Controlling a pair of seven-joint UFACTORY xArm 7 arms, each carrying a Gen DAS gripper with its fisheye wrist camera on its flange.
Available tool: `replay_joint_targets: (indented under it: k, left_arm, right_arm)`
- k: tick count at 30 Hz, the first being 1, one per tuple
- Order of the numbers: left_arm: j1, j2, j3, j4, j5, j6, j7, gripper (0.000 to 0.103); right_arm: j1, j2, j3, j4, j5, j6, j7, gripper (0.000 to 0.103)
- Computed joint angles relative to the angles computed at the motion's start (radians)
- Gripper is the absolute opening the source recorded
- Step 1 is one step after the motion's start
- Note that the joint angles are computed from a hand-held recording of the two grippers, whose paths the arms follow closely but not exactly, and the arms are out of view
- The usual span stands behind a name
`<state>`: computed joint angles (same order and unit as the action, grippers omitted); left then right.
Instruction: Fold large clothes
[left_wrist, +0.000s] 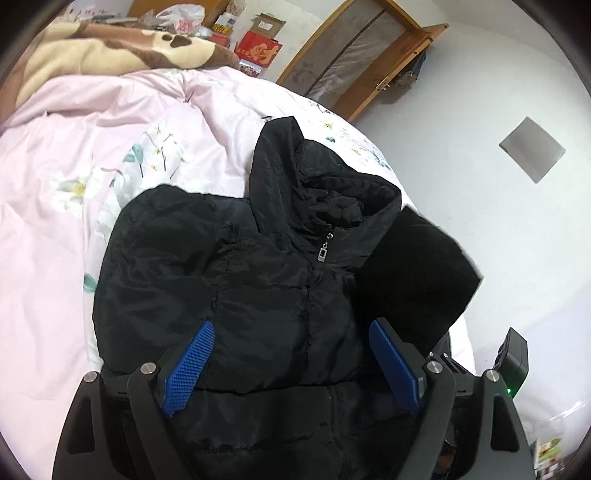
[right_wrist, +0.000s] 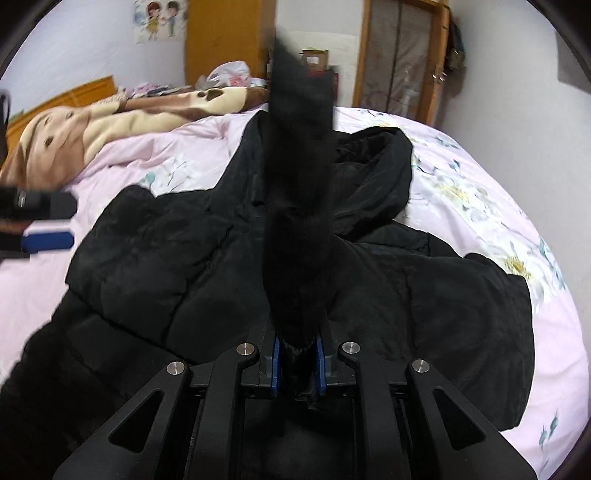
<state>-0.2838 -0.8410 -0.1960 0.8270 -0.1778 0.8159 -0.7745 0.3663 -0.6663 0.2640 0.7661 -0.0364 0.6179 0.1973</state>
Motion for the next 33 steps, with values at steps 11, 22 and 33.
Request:
replay_joint_targets:
  k: [11, 22, 33]
  left_arm:
    - [-0.065, 0.176, 0.036, 0.069, -0.072, -0.016, 0.056, 0.092]
    - [-0.035, 0.312, -0.046, 0.15, 0.022, 0.079, -0.026, 0.091]
    - [-0.058, 0.319, -0.043, 0.169, 0.057, 0.102, -0.093, 0.013]
  right_arm:
    - [0.109, -0.019, -0.097, -0.014, 0.151, 0.012, -0.096, 0.065]
    - [0.084, -0.214, -0.185, -0.062, 0.248, 0.106, -0.22, 0.07]
    - [-0.168, -0.218, -0.198, -0.074, 0.184, 0.144, -0.061, 0.07]
